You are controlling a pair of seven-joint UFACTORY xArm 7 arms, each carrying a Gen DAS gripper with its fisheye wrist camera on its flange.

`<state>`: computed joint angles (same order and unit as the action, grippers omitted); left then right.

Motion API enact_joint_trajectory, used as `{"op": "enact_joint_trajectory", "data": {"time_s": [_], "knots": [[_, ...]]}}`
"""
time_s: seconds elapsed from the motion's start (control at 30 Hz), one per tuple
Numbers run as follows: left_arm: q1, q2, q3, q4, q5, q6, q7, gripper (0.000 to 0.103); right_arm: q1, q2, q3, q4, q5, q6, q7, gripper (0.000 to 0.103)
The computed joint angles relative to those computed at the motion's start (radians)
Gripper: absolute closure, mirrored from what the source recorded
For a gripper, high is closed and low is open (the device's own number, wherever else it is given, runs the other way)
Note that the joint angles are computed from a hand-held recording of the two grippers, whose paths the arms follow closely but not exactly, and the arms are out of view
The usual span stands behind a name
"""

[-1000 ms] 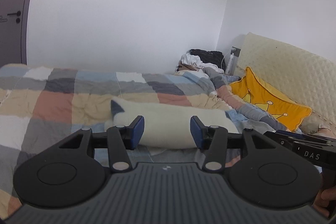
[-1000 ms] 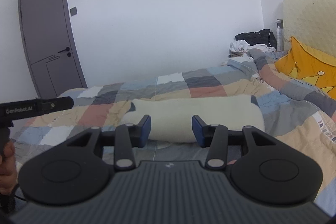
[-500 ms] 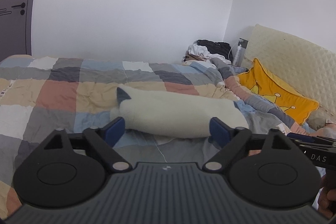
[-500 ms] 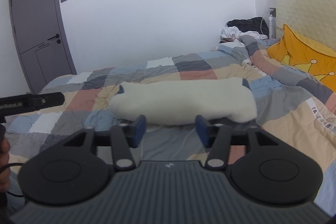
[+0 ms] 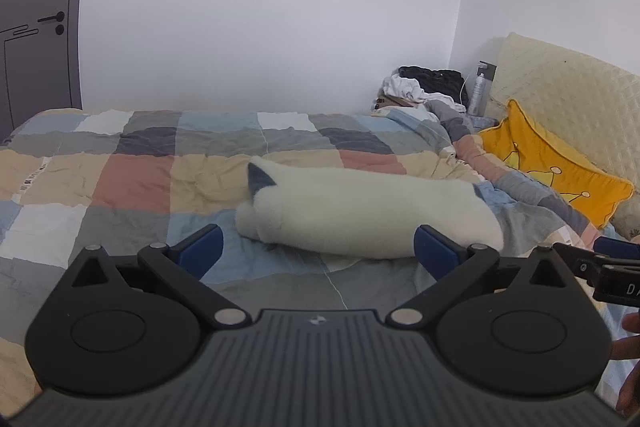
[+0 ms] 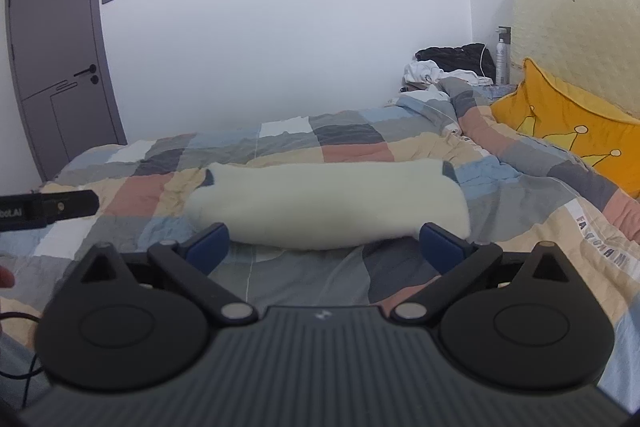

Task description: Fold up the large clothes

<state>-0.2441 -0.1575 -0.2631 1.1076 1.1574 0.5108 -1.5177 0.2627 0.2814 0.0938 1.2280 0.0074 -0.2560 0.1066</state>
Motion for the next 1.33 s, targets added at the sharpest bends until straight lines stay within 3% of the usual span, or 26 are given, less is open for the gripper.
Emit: {"op": "enact_joint_trajectory", "data": {"time_s": [0.33, 0.8, 1.33], "knots": [[-0.02, 0.015, -0.002, 0.022, -0.023, 0.058, 0.048, 0.0, 0.046, -0.002, -0.05, -0.005, 0.044, 0.001, 0.0, 0.0], [-0.045, 0.016, -0.008, 0.045, -0.054, 0.125, 0.067, 0.0, 0.019, 0.001, -0.019, 0.001, 0.026, 0.024, 0.004, 0.0], [-0.047, 0.019, -0.003, 0.046, -0.068, 0.122, 0.099, 0.0, 0.057, -0.002, -0.059, 0.002, 0.038, 0.041, 0.008, 0.0]]}}
